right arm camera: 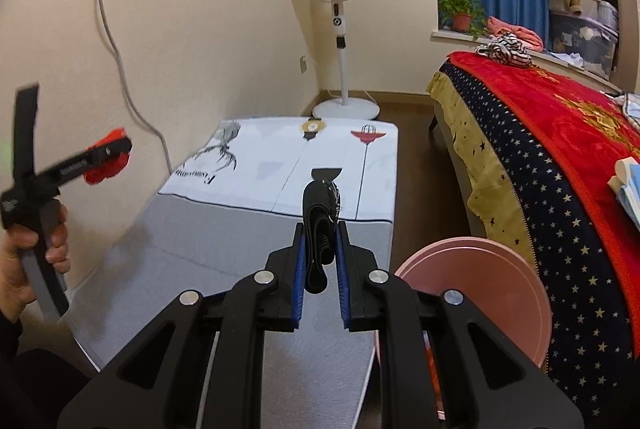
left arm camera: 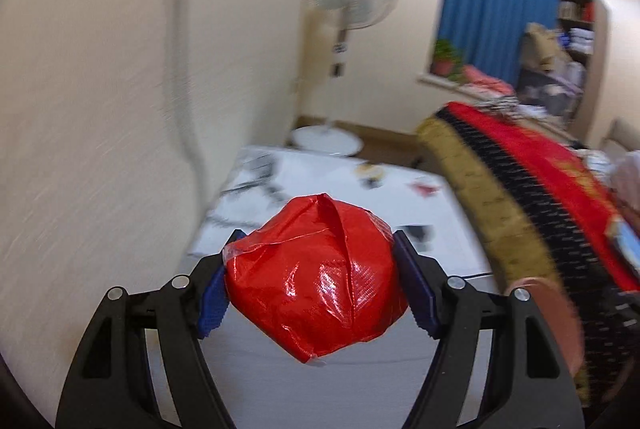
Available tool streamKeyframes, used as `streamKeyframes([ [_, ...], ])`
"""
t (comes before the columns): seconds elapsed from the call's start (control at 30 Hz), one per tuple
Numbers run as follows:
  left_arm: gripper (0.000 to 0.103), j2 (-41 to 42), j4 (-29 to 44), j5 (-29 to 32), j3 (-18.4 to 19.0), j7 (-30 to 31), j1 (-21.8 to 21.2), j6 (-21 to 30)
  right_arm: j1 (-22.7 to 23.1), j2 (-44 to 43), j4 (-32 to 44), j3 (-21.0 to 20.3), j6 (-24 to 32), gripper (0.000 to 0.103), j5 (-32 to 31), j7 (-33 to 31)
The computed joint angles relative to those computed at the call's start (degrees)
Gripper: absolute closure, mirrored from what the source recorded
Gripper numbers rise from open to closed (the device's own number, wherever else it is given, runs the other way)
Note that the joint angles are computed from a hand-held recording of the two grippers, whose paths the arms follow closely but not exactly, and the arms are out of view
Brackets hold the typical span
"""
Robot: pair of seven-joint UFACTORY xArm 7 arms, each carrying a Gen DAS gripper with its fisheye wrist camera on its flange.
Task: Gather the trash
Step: 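Carry both items over the wastebasket and open both tools to drop them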
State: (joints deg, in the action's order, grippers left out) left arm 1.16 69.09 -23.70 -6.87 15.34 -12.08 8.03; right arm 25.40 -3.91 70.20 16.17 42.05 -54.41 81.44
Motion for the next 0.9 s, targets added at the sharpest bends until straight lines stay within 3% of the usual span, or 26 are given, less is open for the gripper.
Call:
streamKeyframes([
  [0.1,0.032,-1.2,0.7,0.9,-1.7,-1.1,-2.2,2.1,-0.6,-2.6,-2.1,0.0,-0.4,0.089,-0.2,0.8],
  [0.37,0.032,1.6,2.6,11.8,-5.1,-7.1,-9.0,5.5,-5.4,-11.3,-9.5,1.7,-0.3,0.089,2.3,1.4],
  [0.63,0.032,7.8,7.6,10.0,-8.2,-3.6,-12.2,7.9,-10.9,-19.3,-17.5,1.1,0.8,0.089,11.3,-3.0],
  [0.9,0.032,14.8,13.3,10.0,-10.1,-2.5,-14.5,8.8,-15.0,-21.3,-21.5,1.1,0.8,0.088,19.7,-8.7],
])
